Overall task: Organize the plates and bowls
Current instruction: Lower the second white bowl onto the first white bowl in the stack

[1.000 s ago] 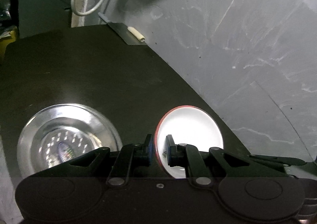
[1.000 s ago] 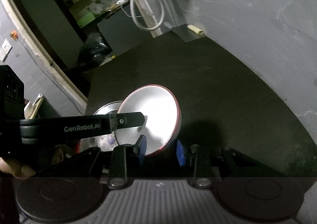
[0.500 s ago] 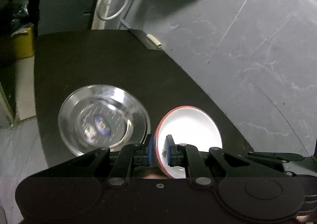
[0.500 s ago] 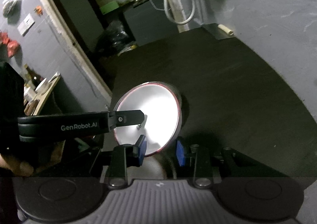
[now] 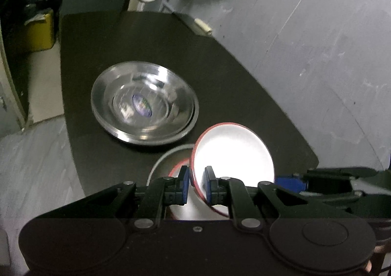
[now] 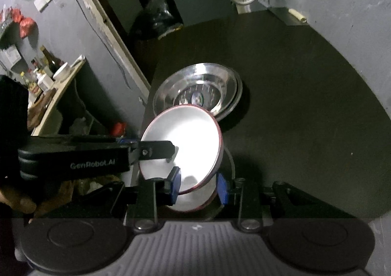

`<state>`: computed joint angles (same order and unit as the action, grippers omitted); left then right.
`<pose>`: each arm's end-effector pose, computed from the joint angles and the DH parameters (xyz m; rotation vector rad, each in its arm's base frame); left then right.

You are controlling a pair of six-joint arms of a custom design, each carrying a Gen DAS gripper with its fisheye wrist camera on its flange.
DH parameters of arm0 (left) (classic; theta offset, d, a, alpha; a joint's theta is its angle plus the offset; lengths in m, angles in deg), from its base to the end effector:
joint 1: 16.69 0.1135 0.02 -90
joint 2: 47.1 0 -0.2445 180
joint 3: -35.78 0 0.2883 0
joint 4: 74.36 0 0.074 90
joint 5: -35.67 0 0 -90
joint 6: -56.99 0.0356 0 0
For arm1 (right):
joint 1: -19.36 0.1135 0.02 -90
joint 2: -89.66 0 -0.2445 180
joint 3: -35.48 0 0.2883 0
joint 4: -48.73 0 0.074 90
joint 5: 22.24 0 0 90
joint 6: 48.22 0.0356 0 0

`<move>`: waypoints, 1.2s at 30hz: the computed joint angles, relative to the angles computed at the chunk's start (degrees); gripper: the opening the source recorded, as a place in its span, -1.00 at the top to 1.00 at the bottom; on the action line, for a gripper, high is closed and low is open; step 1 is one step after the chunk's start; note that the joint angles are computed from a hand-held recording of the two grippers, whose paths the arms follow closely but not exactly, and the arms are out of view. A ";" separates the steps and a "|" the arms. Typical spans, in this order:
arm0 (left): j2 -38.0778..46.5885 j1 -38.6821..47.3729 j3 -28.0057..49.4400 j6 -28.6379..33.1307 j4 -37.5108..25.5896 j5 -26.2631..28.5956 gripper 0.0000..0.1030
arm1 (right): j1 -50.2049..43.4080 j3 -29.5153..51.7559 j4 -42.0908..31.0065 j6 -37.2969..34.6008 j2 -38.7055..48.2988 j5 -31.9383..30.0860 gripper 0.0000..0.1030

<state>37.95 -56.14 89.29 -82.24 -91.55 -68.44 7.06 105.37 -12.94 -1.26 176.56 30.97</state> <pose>0.2497 -0.1942 0.1247 -0.3198 2.4101 -0.4242 0.3002 -0.0436 0.1728 -0.7717 2.4840 0.6460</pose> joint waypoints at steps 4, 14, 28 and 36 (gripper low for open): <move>0.52 -0.85 0.22 -1.45 -2.14 -0.41 0.73 | 1.45 -0.44 0.07 0.03 0.26 1.76 0.31; 2.89 -1.77 3.58 -1.35 -7.34 -1.15 0.68 | 2.86 -0.08 -0.78 -0.84 1.08 4.14 0.31; 5.37 -1.95 6.89 -2.62 -10.74 -0.87 0.68 | 3.68 2.36 -2.53 -1.96 3.22 5.89 0.31; 5.59 -2.17 7.87 -3.48 -12.27 -1.31 0.66 | 3.75 3.84 -3.94 -2.85 4.63 5.97 0.31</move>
